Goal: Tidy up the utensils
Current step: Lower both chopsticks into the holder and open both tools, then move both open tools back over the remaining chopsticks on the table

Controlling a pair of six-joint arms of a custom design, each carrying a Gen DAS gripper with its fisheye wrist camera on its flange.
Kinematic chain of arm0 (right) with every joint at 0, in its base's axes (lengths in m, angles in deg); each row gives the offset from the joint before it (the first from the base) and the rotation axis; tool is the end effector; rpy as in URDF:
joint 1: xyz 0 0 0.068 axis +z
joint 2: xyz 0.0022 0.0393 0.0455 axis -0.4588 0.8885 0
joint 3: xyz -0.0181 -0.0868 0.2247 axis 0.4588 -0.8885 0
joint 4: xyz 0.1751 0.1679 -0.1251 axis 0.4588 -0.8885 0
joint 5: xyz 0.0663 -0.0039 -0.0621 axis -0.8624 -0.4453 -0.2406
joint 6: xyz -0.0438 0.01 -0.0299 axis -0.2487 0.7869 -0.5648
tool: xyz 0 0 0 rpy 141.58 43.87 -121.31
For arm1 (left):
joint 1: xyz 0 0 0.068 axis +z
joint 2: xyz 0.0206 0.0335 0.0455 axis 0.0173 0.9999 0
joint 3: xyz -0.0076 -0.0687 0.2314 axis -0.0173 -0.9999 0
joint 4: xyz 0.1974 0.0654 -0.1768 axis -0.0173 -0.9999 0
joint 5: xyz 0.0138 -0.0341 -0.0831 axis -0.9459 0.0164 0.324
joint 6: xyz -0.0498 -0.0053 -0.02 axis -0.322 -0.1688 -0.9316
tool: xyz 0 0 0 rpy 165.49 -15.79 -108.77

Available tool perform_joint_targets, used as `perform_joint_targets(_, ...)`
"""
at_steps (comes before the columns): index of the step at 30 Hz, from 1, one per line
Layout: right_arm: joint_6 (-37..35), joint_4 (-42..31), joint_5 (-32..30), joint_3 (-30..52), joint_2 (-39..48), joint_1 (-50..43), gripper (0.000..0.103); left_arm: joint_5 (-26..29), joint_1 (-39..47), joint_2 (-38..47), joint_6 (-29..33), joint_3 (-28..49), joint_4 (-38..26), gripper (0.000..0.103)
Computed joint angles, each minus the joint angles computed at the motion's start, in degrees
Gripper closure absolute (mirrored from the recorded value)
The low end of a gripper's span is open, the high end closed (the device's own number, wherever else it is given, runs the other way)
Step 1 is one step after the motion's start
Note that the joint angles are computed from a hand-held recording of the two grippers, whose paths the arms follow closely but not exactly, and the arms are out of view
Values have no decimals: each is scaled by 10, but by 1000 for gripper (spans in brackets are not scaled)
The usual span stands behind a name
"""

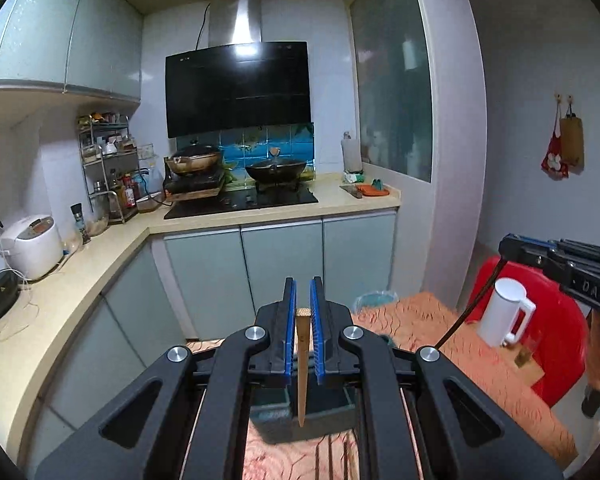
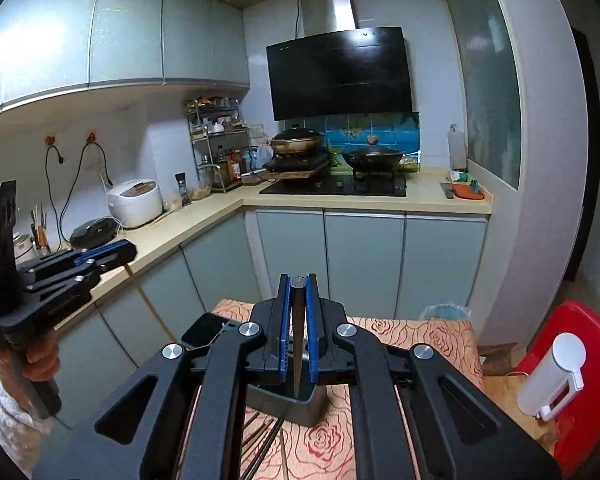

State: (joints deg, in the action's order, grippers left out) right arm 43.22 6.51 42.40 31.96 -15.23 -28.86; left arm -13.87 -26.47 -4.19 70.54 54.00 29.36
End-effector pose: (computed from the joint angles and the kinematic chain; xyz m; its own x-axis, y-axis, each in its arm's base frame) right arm 0.2577 0.0005 0.3598 -0.3889 0.0626 -0.9192 -0.1455 0.9810 0.1284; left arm 0.3137 -0.1603 0.3775 -0.3086 0.2000 -0.9299 0.4160 0.9075 0.0571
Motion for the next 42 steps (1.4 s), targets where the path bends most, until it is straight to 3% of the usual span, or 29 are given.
perform_joint_targets(14,-11,14,38,38,120,28,95,3,14,173,-32,55,67,96)
perform_joint_targets(23,-8,38,41,0,146,36,95,21,38,174,-34,5,86,94)
perform_joint_targets(26,1,50,40,-10,144,40,93,30,46,159,-40,-15,89,67)
perform_joint_targets(27,3,51,38,-10,144,39,90,30,48,153,-41,-22,94,54)
perform_joint_targets(28,4,51,37,-10,144,39,86,29,50,143,-42,-34,102,48)
perform_joint_targets(30,7,57,49,-18,132,43,61,29,53,130,-42,-46,104,40)
perform_joint_targets(31,7,62,56,-23,127,44,56,32,55,123,-42,-51,102,32)
perform_joint_targets(33,9,73,73,-34,108,49,44,39,61,105,-47,-66,104,28)
perform_joint_targets(36,10,82,79,-44,85,47,37,51,68,80,-56,-84,100,23)
perform_joint_targets(42,2,82,90,-74,13,41,32,57,73,12,-71,-142,92,16)
